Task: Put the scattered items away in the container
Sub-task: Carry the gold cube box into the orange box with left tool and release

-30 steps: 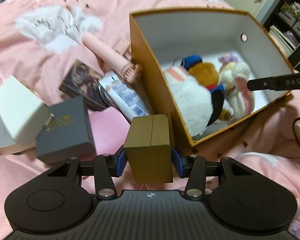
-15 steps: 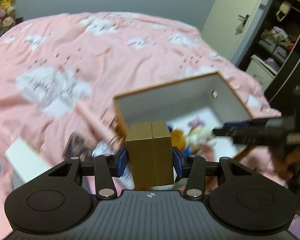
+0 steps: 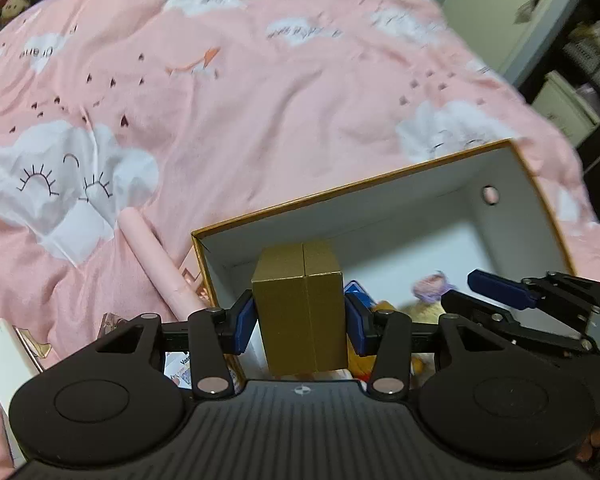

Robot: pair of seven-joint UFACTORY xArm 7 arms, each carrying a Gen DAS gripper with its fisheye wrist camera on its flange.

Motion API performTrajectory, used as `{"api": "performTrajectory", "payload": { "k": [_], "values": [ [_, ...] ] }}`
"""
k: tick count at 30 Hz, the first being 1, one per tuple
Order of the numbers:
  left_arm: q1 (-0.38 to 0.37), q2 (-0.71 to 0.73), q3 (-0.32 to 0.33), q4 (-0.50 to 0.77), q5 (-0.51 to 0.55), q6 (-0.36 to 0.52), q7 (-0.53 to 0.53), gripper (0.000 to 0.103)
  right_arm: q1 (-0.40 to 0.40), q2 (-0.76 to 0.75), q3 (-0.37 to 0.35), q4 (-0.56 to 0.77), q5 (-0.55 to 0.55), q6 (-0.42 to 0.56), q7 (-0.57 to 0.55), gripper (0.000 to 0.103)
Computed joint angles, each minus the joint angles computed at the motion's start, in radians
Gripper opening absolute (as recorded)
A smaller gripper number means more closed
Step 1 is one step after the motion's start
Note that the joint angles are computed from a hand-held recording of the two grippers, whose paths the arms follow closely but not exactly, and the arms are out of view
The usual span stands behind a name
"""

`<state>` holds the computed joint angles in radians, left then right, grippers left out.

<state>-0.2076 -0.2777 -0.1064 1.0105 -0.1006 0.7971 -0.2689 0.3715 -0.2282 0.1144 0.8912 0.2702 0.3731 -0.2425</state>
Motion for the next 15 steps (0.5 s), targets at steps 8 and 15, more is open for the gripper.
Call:
{"api": "performTrajectory", "payload": {
  "k": [8, 15],
  "values": [
    [0.000, 0.190, -0.025, 0.208, 0.105, 0.193, -0.105, 0.054, -0.002, 0.175, 0.003, 0.146, 0.062, 0.056, -0.122, 0.027],
    [-0.009, 0.282, -0.011, 0.282, 0.127, 0.284, -0.202, 0.054, -0.026, 0.246, 0.044, 0.212, 0.079, 0.113, -0.188, 0.027]
  ]
}}
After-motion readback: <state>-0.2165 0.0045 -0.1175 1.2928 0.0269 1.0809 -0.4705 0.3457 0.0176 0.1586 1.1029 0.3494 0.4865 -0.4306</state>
